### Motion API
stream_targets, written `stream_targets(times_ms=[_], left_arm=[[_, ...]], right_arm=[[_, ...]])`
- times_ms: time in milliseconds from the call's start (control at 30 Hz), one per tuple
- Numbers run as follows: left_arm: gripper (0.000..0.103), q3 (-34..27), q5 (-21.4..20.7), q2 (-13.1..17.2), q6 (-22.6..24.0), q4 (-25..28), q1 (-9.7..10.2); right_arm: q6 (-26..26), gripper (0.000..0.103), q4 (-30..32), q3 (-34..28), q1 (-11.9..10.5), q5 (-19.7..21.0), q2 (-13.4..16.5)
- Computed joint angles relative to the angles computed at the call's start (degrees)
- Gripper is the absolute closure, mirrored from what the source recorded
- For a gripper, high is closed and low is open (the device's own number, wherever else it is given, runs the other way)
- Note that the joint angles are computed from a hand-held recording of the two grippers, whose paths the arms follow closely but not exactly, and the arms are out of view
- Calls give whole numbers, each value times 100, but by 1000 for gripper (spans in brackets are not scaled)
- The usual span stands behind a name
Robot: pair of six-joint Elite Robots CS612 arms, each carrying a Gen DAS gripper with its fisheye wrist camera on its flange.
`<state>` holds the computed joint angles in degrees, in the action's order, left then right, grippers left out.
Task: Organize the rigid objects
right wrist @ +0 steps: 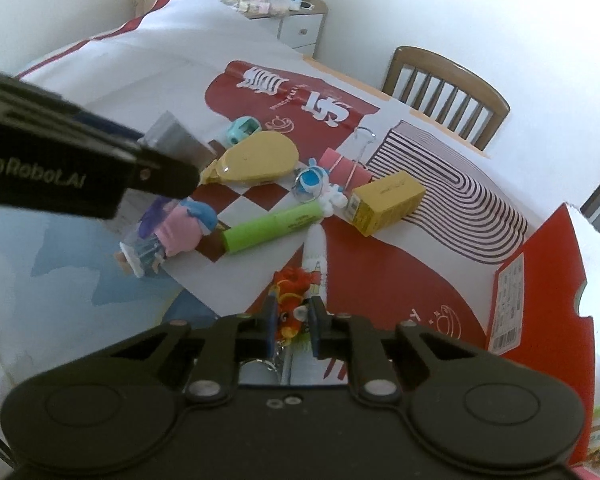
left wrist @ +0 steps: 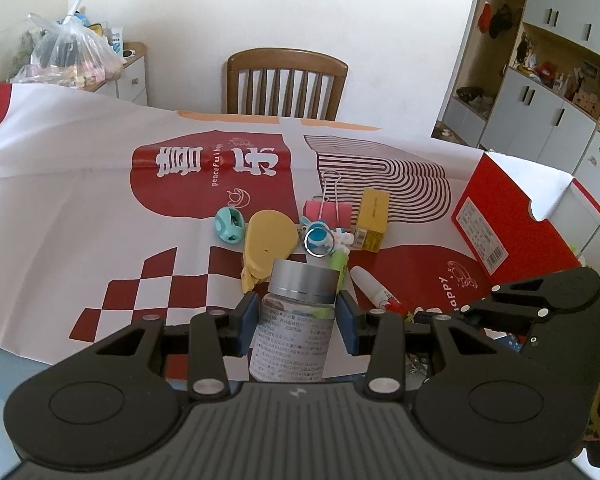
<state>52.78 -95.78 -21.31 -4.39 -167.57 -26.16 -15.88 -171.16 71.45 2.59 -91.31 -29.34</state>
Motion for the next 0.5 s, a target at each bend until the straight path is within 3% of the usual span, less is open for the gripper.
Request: stream_targets(times_ms=[133, 200, 500], left_arm=[[62, 34, 15, -17, -50, -19, 3], [62, 52, 5, -29, -64, -38, 6], [62, 52, -177, -79, -36, -124, -14]], right_arm=[[37, 89, -133, 67, -10, 19, -29], [156, 95, -234, 117, -25, 96, -77], [474, 102, -538, 487, -132, 317, -428]])
